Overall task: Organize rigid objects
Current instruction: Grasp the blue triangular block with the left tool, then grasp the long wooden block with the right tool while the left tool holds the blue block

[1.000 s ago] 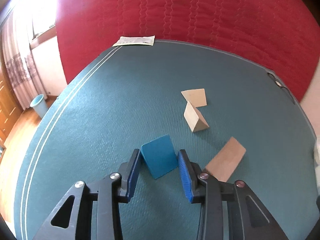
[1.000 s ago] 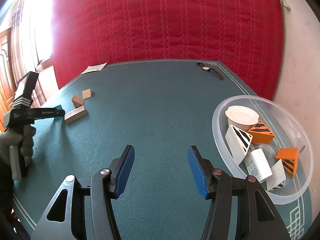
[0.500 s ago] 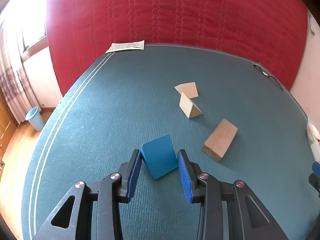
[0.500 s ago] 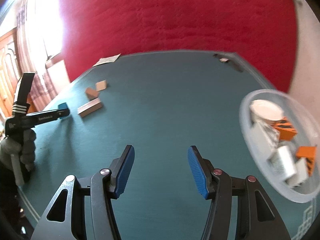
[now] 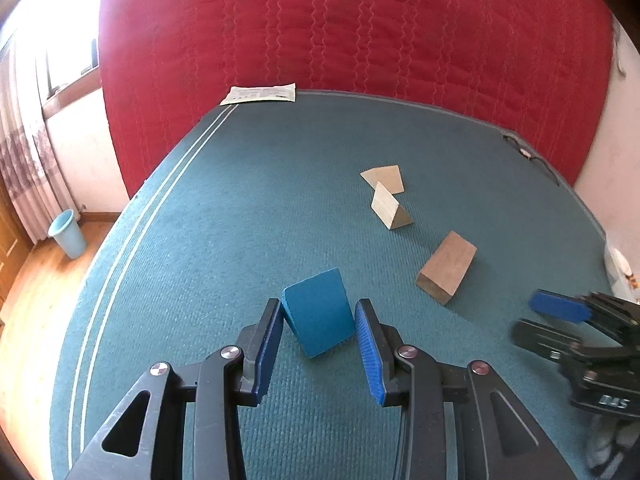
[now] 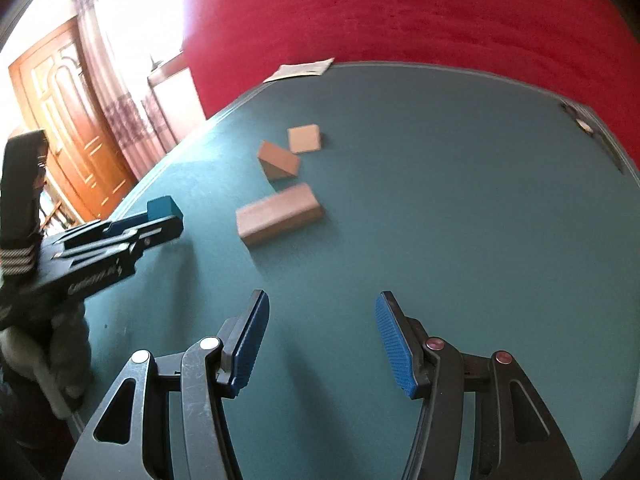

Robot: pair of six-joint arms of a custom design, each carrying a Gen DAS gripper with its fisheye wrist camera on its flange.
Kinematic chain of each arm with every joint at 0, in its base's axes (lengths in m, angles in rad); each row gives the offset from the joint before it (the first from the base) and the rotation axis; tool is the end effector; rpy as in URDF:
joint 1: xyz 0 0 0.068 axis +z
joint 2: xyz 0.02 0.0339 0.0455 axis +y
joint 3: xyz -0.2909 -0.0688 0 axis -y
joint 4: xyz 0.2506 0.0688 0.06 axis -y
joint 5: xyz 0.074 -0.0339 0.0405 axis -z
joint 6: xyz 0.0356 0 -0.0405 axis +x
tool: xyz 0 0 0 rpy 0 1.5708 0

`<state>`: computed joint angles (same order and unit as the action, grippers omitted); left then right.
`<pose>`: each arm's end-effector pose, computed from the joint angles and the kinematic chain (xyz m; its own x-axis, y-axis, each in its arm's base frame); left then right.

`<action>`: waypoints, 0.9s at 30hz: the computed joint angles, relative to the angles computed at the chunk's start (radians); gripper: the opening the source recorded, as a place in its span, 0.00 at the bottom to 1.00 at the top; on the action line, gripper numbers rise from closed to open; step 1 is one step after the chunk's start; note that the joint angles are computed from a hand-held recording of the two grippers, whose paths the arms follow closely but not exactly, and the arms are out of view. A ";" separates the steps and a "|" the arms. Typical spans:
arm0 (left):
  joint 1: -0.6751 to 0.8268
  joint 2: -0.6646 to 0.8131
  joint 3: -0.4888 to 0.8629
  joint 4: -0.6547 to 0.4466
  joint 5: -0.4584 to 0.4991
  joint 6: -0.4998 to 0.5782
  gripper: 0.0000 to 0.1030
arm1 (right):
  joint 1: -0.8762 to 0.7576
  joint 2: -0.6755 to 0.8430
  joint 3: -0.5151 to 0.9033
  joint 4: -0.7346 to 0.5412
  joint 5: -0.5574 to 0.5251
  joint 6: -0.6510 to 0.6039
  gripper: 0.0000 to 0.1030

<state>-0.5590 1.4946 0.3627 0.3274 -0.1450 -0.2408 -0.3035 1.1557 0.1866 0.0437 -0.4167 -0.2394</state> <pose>0.2015 -0.1200 0.1235 -0.6981 0.1583 -0.6983 0.2815 0.9574 -0.0643 0.1552 -0.0335 0.1219 -0.7503 0.0078 -0.6610 -0.1410 0.9750 0.1715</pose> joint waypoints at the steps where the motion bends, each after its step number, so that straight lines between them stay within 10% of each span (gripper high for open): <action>1: 0.005 -0.004 -0.004 0.002 0.008 0.000 0.38 | 0.046 0.036 0.011 0.036 0.021 0.031 0.55; 27: 0.013 -0.023 -0.038 0.026 0.017 -0.009 0.38 | 0.371 0.335 0.149 0.263 0.312 0.093 0.64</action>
